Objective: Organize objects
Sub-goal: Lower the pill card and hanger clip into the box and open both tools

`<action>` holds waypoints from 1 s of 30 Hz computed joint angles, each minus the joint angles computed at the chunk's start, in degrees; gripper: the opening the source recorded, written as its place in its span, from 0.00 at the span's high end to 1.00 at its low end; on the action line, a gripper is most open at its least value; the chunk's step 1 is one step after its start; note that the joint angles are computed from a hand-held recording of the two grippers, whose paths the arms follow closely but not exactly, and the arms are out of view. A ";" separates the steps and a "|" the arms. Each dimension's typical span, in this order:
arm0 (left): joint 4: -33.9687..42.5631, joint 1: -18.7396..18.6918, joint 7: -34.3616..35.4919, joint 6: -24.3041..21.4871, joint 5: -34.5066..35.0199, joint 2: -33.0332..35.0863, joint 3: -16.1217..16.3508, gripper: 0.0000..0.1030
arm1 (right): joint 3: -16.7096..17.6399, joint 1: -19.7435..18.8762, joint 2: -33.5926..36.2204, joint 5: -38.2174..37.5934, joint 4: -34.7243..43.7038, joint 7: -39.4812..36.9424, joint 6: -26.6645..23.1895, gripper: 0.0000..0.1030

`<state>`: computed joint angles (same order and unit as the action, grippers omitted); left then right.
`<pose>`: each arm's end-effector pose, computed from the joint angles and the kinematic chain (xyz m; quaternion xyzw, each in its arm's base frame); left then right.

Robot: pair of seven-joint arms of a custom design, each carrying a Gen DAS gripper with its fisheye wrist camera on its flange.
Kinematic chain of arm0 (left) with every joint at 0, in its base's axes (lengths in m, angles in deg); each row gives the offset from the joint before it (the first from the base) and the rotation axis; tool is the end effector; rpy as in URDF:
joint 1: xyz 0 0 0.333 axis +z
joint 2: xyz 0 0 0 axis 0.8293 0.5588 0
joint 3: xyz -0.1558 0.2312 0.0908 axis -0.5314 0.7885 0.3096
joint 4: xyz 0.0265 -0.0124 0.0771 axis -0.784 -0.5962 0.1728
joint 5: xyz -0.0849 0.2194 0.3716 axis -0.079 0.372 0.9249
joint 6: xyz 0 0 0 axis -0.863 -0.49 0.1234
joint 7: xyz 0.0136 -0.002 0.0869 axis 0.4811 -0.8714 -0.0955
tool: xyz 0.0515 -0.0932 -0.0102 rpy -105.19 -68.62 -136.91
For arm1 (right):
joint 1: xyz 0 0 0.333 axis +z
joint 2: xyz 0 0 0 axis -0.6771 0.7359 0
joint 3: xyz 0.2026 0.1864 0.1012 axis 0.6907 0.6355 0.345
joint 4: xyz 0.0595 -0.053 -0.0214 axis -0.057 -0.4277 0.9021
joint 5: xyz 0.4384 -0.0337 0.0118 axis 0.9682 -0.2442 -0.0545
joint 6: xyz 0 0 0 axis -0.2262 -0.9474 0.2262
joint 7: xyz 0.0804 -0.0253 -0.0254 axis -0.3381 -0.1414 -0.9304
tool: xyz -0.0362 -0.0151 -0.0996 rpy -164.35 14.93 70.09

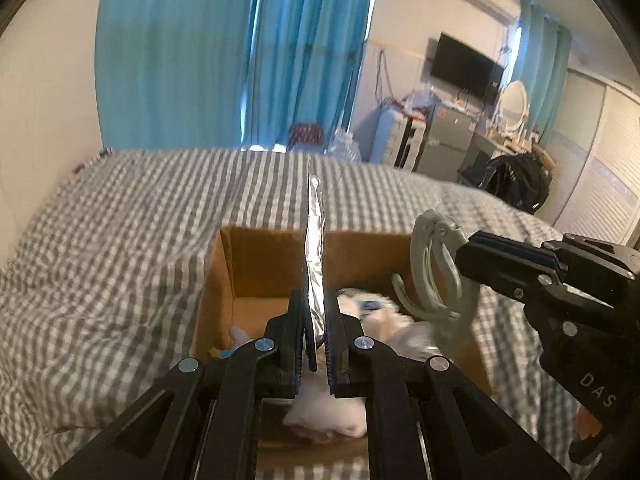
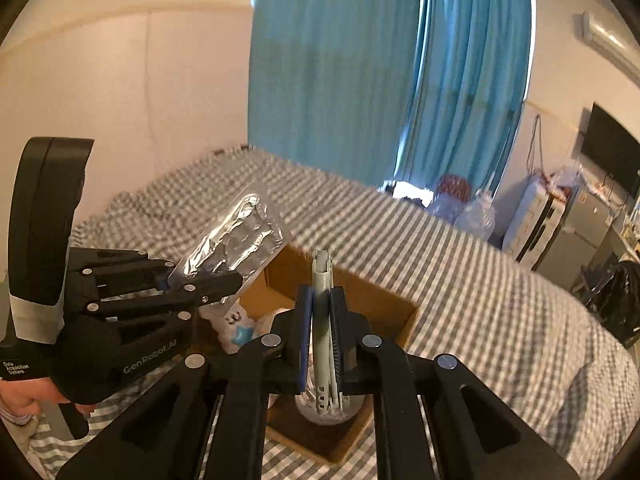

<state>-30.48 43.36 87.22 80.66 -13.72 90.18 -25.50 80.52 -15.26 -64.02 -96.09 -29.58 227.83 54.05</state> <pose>0.6742 -0.3172 0.5792 -0.4021 0.8161 -0.3999 0.1117 0.5793 0.3633 0.6242 -0.6247 0.6450 -0.3484 0.2688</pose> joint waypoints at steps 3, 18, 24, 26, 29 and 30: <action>3.89 -0.91 -2.91 -2.45 2.21 3.96 0.75 0.91 | -0.74 -0.89 2.77 2.79 1.66 -1.67 0.89 0.92; 4.84 -3.67 -7.18 -4.02 9.91 6.05 1.59 0.89 | -3.48 -3.42 3.55 5.28 -1.72 1.53 7.75 0.89; 1.78 -3.63 -7.78 -2.31 10.09 1.86 1.27 0.41 | -2.66 -2.96 0.67 2.56 -2.25 3.17 4.52 0.69; 0.19 -3.09 -7.68 -1.25 9.04 -0.32 0.99 0.39 | -2.22 -3.01 -0.92 1.60 -2.71 3.70 3.44 0.68; -2.00 -2.49 -7.33 -0.90 7.77 -3.81 0.80 0.29 | -1.01 -2.79 -3.83 -0.81 -3.35 4.85 0.73 0.63; -3.16 -2.53 -7.49 -0.10 7.98 -5.30 0.93 0.27 | -0.71 -2.98 -4.66 -1.37 -3.74 5.05 0.36 0.60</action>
